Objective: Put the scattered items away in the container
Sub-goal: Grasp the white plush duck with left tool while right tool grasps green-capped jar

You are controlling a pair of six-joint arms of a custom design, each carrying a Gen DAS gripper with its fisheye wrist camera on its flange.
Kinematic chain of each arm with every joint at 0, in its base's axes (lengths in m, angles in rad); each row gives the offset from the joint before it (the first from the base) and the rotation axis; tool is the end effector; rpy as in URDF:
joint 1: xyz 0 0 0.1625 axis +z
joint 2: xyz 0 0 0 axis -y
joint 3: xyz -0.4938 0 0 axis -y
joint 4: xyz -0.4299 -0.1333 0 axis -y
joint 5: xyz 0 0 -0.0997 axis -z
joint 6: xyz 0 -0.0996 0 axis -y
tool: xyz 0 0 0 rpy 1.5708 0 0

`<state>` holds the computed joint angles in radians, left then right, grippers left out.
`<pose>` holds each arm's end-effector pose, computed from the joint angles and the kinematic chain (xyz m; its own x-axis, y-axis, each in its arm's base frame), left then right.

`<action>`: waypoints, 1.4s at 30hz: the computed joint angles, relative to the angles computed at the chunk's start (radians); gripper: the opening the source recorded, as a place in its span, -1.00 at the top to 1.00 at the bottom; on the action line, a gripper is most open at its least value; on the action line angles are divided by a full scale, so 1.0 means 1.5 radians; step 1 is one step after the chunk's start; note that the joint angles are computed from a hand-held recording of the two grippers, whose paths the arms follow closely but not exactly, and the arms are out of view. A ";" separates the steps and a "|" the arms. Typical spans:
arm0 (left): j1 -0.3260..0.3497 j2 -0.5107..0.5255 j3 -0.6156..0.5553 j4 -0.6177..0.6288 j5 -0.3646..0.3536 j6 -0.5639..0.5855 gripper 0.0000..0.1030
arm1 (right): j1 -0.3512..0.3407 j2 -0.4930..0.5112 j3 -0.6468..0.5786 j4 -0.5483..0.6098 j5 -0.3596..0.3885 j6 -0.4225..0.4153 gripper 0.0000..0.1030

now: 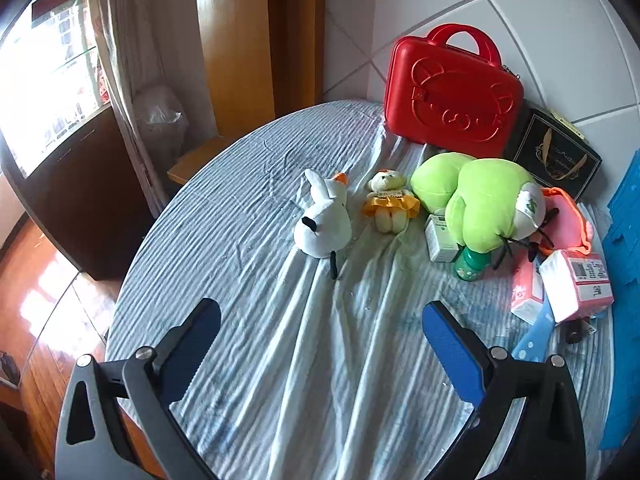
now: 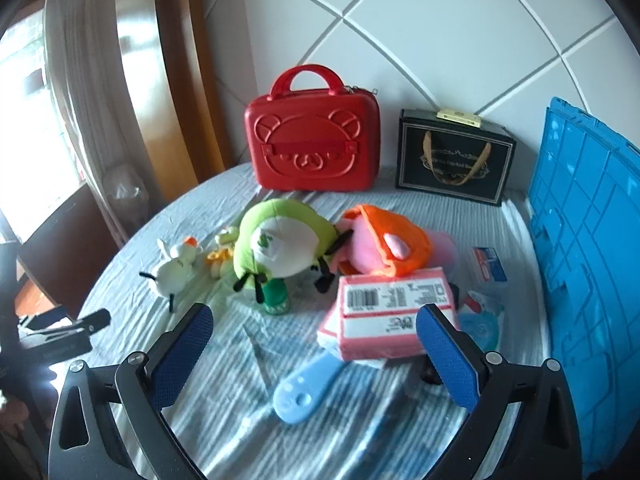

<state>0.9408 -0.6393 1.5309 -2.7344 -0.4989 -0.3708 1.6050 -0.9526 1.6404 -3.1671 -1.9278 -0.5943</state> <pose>-0.2783 -0.7564 0.1035 -0.6955 -0.1970 -0.6910 0.3385 0.7585 -0.5569 0.1242 -0.7494 0.3132 -0.7719 -0.1425 0.6196 -0.5470 0.6455 -0.5330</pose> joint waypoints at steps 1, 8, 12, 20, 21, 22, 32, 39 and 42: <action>0.010 0.005 -0.014 -0.006 -0.007 0.036 -0.99 | 0.003 0.013 -0.007 -0.005 -0.001 0.011 -1.00; 0.078 0.039 -0.119 -0.001 -0.096 0.214 -0.99 | 0.026 0.137 -0.076 0.009 -0.141 0.137 -1.00; 0.105 0.072 -0.179 0.023 -0.116 0.258 -0.99 | 0.025 0.181 -0.107 -0.009 -0.157 0.193 -0.74; 0.147 0.139 -0.277 0.045 -0.156 0.271 -0.98 | 0.008 0.268 -0.205 -0.021 -0.174 0.160 -0.05; 0.152 0.146 -0.286 0.053 -0.165 0.270 -0.98 | 0.004 0.277 -0.216 -0.020 -0.176 0.157 -0.05; 0.156 0.150 -0.294 0.059 -0.177 0.270 -0.99 | 0.001 0.285 -0.225 -0.016 -0.177 0.155 -0.05; 0.159 0.193 -0.349 0.096 -0.185 0.279 -0.90 | -0.018 0.328 -0.296 0.014 -0.180 0.147 -0.05; 0.156 0.186 -0.331 0.070 -0.197 0.291 -0.16 | -0.020 0.343 -0.316 0.000 -0.181 0.116 0.21; 0.148 0.165 -0.295 0.048 -0.197 0.291 -0.15 | -0.019 0.326 -0.281 -0.007 -0.173 0.115 0.21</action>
<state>1.1630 -0.3922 1.0888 -2.6623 -0.7948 0.0657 1.5760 -0.4638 1.2189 -3.1774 -2.1878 -0.4214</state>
